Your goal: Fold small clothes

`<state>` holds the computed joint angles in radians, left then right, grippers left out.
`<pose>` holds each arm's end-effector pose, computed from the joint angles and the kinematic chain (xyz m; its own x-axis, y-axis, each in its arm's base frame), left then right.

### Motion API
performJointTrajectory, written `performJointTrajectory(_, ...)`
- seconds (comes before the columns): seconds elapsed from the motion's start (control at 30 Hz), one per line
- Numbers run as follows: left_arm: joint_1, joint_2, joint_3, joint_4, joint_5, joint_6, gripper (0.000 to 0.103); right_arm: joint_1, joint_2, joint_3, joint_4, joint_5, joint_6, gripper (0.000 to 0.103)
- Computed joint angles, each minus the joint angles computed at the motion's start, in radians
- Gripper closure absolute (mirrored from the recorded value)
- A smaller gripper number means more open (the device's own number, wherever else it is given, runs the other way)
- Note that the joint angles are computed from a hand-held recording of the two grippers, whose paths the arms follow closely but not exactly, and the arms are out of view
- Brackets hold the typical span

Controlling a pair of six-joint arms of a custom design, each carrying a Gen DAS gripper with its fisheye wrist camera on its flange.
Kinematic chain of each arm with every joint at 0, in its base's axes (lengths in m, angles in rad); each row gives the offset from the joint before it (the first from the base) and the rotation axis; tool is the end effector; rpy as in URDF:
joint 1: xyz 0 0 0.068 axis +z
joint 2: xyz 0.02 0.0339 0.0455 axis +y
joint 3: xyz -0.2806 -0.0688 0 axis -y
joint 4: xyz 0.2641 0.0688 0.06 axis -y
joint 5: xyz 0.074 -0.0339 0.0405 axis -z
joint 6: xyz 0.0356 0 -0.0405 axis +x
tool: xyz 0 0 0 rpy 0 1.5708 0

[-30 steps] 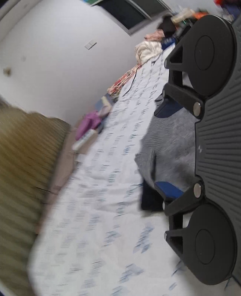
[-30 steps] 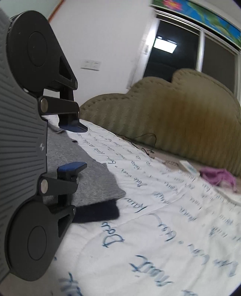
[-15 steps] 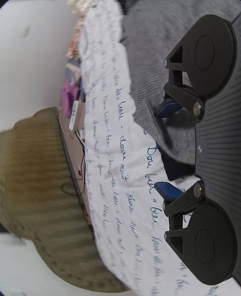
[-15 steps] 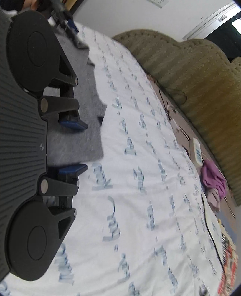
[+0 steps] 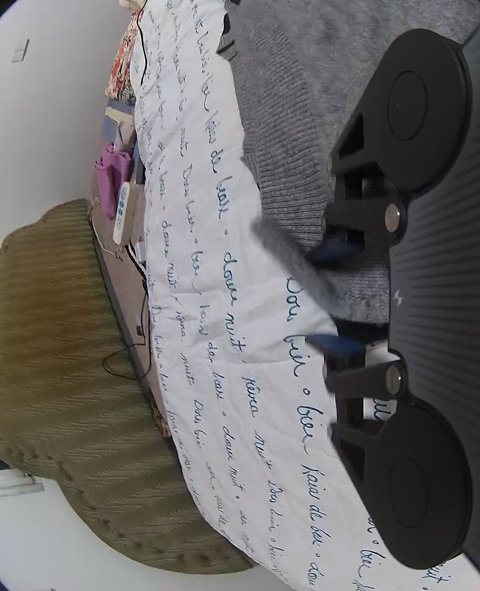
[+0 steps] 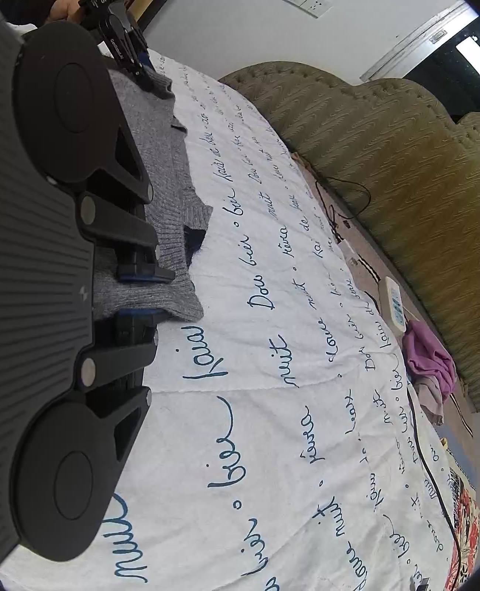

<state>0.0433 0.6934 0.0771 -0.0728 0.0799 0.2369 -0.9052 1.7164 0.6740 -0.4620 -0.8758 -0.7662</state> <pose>0.1389 0.0032 0.1195 -0.6132 0.2076 -0.7622 0.1670 0.9771 0.1318 0.1772 -0.1814 0.0967 -0.7714 0.2635 -0.5792 -0.0870 0.8580 0.5062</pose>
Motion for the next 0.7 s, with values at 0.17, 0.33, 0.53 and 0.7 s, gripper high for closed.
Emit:
performJointTrajectory(0.17,-0.014,0.01,0.005,-0.001,-0.016,-0.022,0.09,-0.01,0.004,0.0,-0.007,-0.018,0.014,0.088)
performJointTrajectory(0.33,0.011,-0.034,0.013,-0.037,0.011,-0.041,0.098,-0.02,-0.019,-0.014,0.001,-0.032,0.034,0.089)
performJointTrajectory(0.53,0.137,-0.131,0.076,-0.151,0.18,-0.08,0.098,-0.112,0.007,0.064,-0.161,-0.167,-0.052,0.094)
performJointTrajectory(0.7,0.053,0.183,0.038,0.077,0.046,-0.079,0.098,-0.094,0.071,0.039,-0.029,-0.076,0.024,0.094)
